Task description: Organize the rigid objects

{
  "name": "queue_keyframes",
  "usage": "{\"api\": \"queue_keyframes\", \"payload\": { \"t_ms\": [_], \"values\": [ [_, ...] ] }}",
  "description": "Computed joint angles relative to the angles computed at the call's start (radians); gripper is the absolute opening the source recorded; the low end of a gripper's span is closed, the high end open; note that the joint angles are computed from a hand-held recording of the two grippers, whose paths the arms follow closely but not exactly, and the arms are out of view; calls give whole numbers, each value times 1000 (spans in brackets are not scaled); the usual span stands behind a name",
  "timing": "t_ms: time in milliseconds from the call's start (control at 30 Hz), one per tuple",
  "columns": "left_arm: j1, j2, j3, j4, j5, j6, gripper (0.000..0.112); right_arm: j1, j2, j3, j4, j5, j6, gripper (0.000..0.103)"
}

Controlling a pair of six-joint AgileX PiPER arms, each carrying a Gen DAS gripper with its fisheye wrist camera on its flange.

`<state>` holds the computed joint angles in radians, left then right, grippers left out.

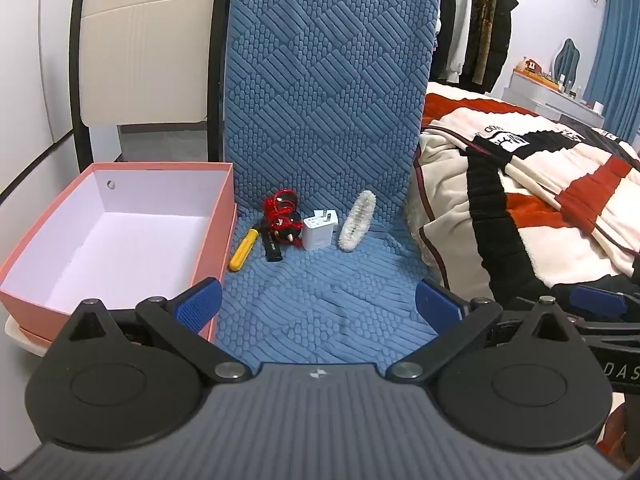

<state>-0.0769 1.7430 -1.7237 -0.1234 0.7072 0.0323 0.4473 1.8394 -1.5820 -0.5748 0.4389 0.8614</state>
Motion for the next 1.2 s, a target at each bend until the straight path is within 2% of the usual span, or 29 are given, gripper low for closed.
{"api": "queue_keyframes", "payload": {
  "t_ms": [833,1200],
  "values": [
    [56,45,-58,-92,21,84,103,13,46,-73,37,51,-36,103],
    [42,37,-43,-48,10,42,103,8,44,-68,70,40,-59,103]
  ]
}}
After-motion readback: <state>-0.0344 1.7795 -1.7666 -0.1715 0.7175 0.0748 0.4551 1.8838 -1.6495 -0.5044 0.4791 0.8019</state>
